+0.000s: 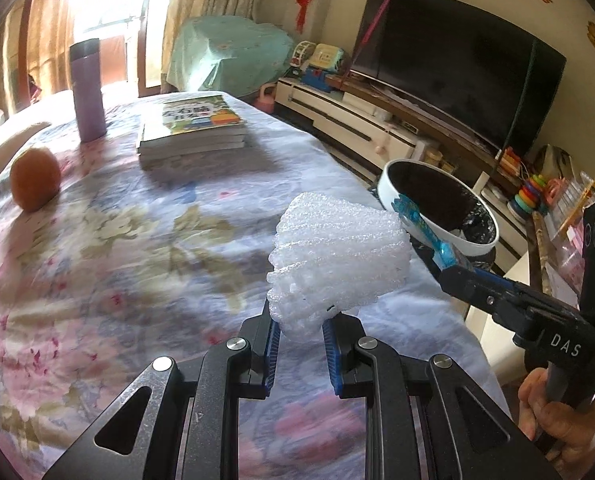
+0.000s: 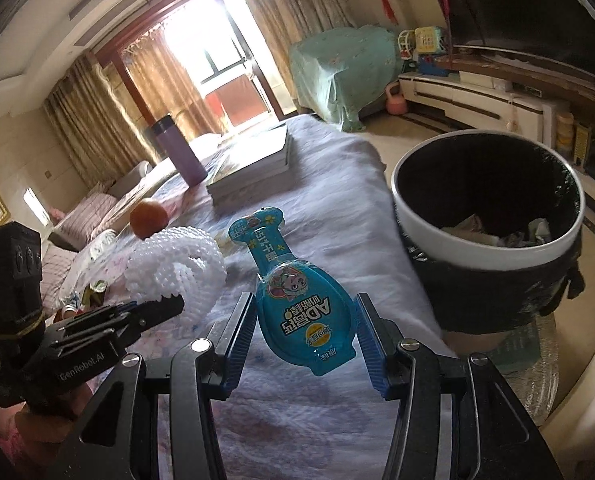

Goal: Collect trash
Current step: 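Carry the foam net and blue bottle over the trash bin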

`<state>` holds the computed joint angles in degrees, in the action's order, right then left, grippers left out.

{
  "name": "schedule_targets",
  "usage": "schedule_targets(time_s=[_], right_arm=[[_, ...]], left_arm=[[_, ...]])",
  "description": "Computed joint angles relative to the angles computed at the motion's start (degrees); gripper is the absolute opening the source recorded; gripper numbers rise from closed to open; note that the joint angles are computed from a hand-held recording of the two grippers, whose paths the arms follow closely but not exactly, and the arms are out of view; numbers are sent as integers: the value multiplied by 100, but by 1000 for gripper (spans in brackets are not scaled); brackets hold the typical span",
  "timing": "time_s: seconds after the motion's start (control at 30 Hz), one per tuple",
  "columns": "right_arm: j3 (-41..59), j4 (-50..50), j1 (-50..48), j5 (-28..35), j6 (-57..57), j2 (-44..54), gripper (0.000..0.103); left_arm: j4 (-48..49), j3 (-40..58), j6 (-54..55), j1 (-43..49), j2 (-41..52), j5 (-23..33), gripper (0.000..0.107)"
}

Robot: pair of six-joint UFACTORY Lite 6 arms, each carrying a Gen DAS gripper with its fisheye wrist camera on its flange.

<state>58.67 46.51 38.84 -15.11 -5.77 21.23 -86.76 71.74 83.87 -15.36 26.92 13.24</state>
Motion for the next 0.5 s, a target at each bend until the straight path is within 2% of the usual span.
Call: schedule_targets(time_s=[0.1,0.5], right_arm=[[-215,-411,-119,-35,411,-186,51],[-920,-720,-603,-95,592,-859,51]], left_arm=[[227,102,-241,-178,26,-105,19],[1794,901,-1860,-675,494,-170,19]])
